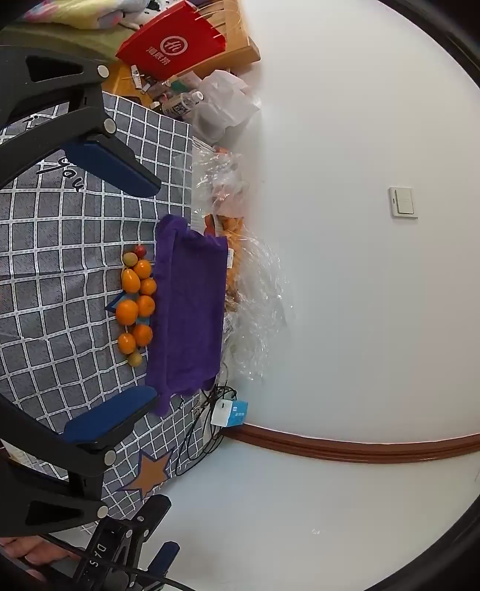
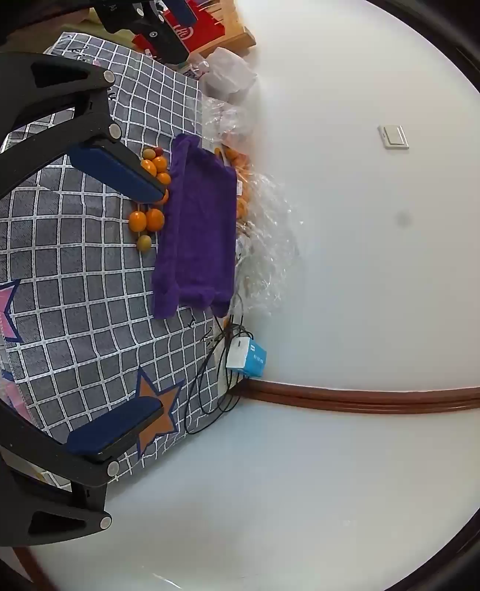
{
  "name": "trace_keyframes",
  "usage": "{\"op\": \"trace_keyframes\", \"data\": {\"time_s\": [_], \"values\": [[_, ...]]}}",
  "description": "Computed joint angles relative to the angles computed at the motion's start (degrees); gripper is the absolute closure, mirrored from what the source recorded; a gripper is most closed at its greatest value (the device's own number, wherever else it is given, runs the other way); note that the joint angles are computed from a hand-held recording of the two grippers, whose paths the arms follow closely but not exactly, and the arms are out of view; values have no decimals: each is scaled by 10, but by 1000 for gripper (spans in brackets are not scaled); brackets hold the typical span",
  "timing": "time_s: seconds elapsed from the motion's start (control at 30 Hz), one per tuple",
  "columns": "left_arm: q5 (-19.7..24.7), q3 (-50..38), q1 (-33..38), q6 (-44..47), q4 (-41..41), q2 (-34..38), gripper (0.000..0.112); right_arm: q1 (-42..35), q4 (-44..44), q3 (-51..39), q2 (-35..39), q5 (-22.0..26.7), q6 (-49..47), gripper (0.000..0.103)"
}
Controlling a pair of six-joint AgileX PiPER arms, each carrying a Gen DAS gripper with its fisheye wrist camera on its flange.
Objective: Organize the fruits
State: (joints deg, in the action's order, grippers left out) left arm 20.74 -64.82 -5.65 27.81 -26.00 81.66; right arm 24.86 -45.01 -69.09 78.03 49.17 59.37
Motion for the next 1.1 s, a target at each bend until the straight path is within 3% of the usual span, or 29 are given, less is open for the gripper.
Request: {"op": "trace_keyframes", "data": {"time_s": [0.03, 0.2, 0.27, 0.33, 0.4, 0.7, 1.1], "values": [[26, -11, 8, 9, -23, 5, 9, -1, 9, -5, 2, 4, -10, 0], [35, -24, 18, 44, -45, 17, 9, 0, 9, -4, -1, 3, -14, 0], [7, -4, 15, 54, -57, 9, 9, -3, 10, 1, -1, -5, -12, 0], [8, -7, 19, 58, -61, 13, 9, -9, 8, 13, -3, -18, -7, 0], [-5, 3, 5, 12, -20, 8, 9, 0, 5, 0, 2, 1, -4, 0], [-11, 2, -1, -18, 12, 8, 9, 0, 6, 5, 7, -3, -1, 0], [-12, 9, 6, 23, -30, 7, 9, -2, 5, 9, 1, 0, 16, 0]]}}
